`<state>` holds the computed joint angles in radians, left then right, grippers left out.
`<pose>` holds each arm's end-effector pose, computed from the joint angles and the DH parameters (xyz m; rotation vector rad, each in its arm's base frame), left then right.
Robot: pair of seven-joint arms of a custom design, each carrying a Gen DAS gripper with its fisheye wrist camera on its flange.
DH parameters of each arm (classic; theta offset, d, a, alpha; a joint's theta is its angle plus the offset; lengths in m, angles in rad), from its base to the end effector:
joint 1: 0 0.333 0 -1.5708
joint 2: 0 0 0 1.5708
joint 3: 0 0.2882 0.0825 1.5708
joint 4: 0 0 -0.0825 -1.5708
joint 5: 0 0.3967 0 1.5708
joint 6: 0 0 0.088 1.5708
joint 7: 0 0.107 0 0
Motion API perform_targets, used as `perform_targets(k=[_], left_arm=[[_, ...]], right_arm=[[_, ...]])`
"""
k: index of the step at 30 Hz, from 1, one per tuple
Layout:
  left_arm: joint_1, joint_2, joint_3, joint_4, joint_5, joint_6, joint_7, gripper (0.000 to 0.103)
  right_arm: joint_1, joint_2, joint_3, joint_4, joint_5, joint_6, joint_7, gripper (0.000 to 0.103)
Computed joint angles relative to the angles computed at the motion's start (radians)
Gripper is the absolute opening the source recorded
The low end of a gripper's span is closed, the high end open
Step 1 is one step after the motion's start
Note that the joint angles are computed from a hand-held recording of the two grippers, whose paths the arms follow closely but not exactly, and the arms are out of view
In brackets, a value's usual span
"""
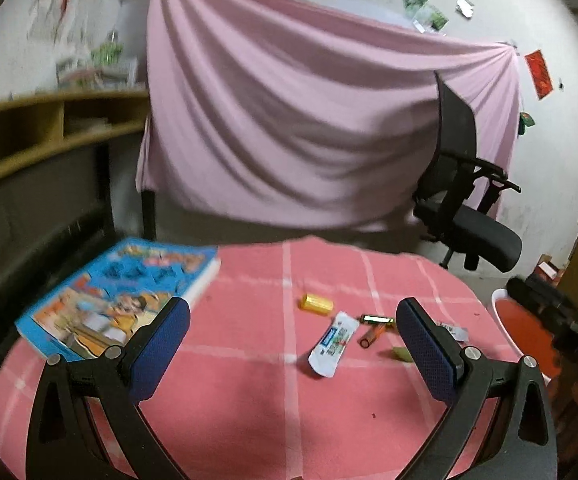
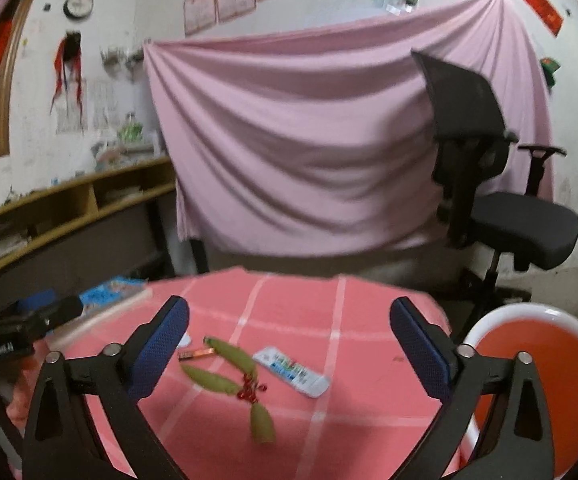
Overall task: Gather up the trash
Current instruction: 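Grasp the white toothpaste tube with the left tool while the right tool grasps the pea sprig, then lift the toothpaste tube with the left tool while the right tool lifts the pea sprig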
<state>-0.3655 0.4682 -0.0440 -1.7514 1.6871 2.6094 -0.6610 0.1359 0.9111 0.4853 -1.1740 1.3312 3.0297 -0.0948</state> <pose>0.6137 -0.2870 0.2950 -1.8689 1.2104 -0.9431 0.7277 0.2773 0.2997 -1.7740 0.9162 -0.4525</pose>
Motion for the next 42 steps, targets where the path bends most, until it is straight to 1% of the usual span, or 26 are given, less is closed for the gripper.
perform_targets(k=[2,3,4,5,7,9,11,12,13,15,16,17,19,20,21,22,25,26,27,30,31,32,34,38,40,42], left_arm=[[0.022,0.025,-0.005,0.027,-0.064,0.040,0.047,0.101],[0.030,0.036,-0.006,0.038,-0.097,0.062,0.076,0.101],[0.032,0.041,-0.003,0.043,-0.119,0.078,0.094,0.101],[0.039,0.052,-0.003,0.054,-0.156,0.097,0.131,0.100],[0.046,0.072,-0.002,0.075,-0.238,0.120,0.210,0.100],[0.057,0.098,-0.005,0.097,-0.329,0.150,0.303,0.100],[0.077,0.124,-0.009,0.118,-0.402,0.212,0.388,0.097],[0.088,0.136,-0.018,0.127,-0.445,0.233,0.440,0.090],[0.101,0.148,-0.028,0.133,-0.491,0.249,0.497,0.087],[0.126,0.174,-0.059,0.153,-0.588,0.258,0.620,0.066],[0.131,0.180,-0.068,0.160,-0.625,0.255,0.663,0.062],[0.129,0.189,-0.072,0.171,-0.655,0.242,0.703,0.061],[0.114,0.198,-0.054,0.185,-0.677,0.256,0.733,0.058],[0.111,0.208,-0.052,0.198,-0.696,0.265,0.760,0.050],[0.111,0.219,-0.057,0.215,-0.726,0.254,0.798,0.047],[0.108,0.234,-0.065,0.241,-0.760,0.221,0.847,0.044],[0.077,0.258,-0.049,0.281,-0.813,0.170,0.923,0.038],[0.064,0.264,-0.040,0.293,-0.827,0.153,0.945,0.034],[0.053,0.271,-0.033,0.303,-0.842,0.144,0.963,0.028],[0.025,0.289,-0.011,0.328,-0.878,0.122,1.009,0.018],[0.018,0.296,-0.006,0.338,-0.887,0.114,1.023,0.018],[0.010,0.298,0.002,0.341,-0.890,0.111,1.027,0.018],[-0.007,0.305,0.017,0.351,-0.889,0.107,1.027,0.018],[-0.038,0.305,0.048,0.348,-0.869,0.122,0.991,0.017],[-0.055,0.297,0.069,0.337,-0.845,0.139,0.942,0.017],[-0.080,0.281,0.107,0.312,-0.793,0.185,0.853,0.017]], right_arm=[[0.094,0.010,-0.148,0.016,-0.175,-0.065,0.263,0.093],[0.122,0.020,-0.194,0.030,-0.240,-0.091,0.351,0.090],[0.152,0.034,-0.245,0.051,-0.308,-0.126,0.447,0.085],[0.165,0.044,-0.271,0.068,-0.352,-0.153,0.508,0.083],[0.172,0.060,-0.295,0.091,-0.414,-0.197,0.589,0.081],[0.181,0.087,-0.328,0.138,-0.489,-0.280,0.691,0.074],[0.189,0.131,-0.356,0.212,-0.564,-0.370,0.791,0.059],[0.189,0.147,-0.359,0.239,-0.592,-0.401,0.823,0.055],[0.188,0.163,-0.358,0.265,-0.616,-0.428,0.850,0.049],[0.172,0.168,-0.335,0.271,-0.641,-0.446,0.860,0.046],[0.164,0.164,-0.321,0.264,-0.652,-0.447,0.858,0.044],[0.158,0.164,-0.309,0.263,-0.664,-0.450,0.859,0.044],[0.152,0.169,-0.295,0.270,-0.693,-0.464,0.869,0.044],[0.153,0.181,-0.295,0.290,-0.710,-0.481,0.882,0.044],[0.157,0.201,-0.297,0.324,-0.728,-0.503,0.901,0.044],[0.160,0.222,-0.299,0.359,-0.745,-0.528,0.920,0.042],[0.168,0.298,-0.303,0.491,-0.793,-0.615,0.973,0.038],[0.170,0.315,-0.303,0.520,-0.806,-0.632,0.986,0.037],[0.170,0.327,-0.300,0.542,-0.816,-0.645,0.993,0.037],[0.168,0.328,-0.294,0.542,-0.831,-0.648,0.996,0.029],[0.168,0.342,-0.293,0.568,-0.838,-0.662,1.001,0.024],[0.168,0.344,-0.291,0.570,-0.842,-0.666,1.001,0.016],[0.162,0.315,-0.287,0.520,-0.836,-0.640,0.987,0.010],[0.146,0.236,-0.268,0.382,-0.798,-0.558,0.923,0.009],[0.139,0.199,-0.258,0.318,-0.776,-0.514,0.885,0.009],[0.128,0.168,-0.243,0.262,-0.747,-0.475,0.840,0.009]])
